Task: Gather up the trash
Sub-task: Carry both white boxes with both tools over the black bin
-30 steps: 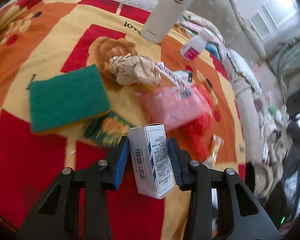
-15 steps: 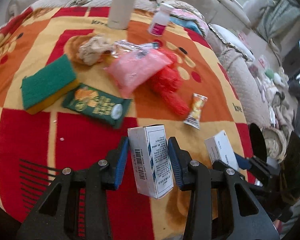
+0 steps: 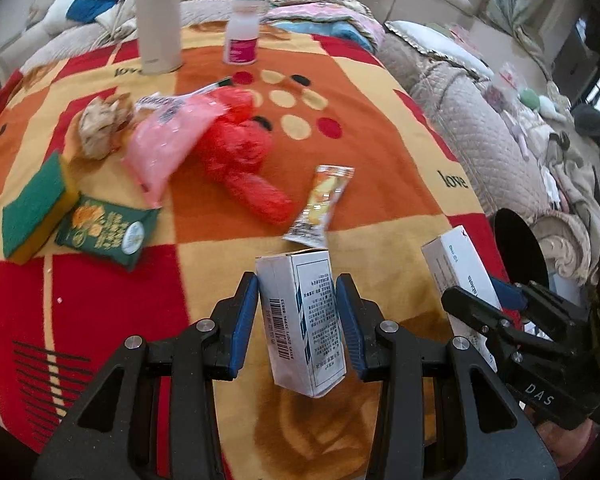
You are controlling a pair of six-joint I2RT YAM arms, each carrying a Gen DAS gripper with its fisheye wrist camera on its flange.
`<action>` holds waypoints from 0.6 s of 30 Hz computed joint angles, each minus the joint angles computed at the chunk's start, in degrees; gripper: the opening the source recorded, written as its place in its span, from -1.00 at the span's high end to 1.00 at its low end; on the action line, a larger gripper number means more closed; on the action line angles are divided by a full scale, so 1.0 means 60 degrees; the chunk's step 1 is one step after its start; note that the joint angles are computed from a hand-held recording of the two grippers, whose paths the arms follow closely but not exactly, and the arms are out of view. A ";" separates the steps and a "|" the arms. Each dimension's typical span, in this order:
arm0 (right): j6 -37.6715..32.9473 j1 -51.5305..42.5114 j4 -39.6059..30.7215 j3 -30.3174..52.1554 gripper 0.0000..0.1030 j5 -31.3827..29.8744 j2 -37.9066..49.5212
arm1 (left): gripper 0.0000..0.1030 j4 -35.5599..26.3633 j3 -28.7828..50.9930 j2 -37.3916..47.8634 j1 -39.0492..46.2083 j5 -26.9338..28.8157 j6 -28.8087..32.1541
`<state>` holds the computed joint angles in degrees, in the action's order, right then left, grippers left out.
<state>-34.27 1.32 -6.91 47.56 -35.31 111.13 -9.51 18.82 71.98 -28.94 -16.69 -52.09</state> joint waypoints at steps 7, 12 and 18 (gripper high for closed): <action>-0.0210 -0.0705 -0.0273 0.0447 0.20 -0.0132 0.0240 | 0.27 0.0161 0.0949 0.1290 -0.0603 -0.0197 -0.0144; -0.0311 -0.1295 -0.0490 0.0897 0.20 -0.0164 0.0557 | 0.27 0.0303 0.1705 0.2208 -0.0970 -0.0187 -0.0188; -0.0463 -0.2060 -0.0906 0.1625 0.20 -0.0194 0.0955 | 0.27 0.0502 0.2672 0.3227 -0.1359 -0.0101 -0.0085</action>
<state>-37.04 -11.04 -12.34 57.32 -36.48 116.86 -6.50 34.85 91.34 -37.09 -17.30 -52.60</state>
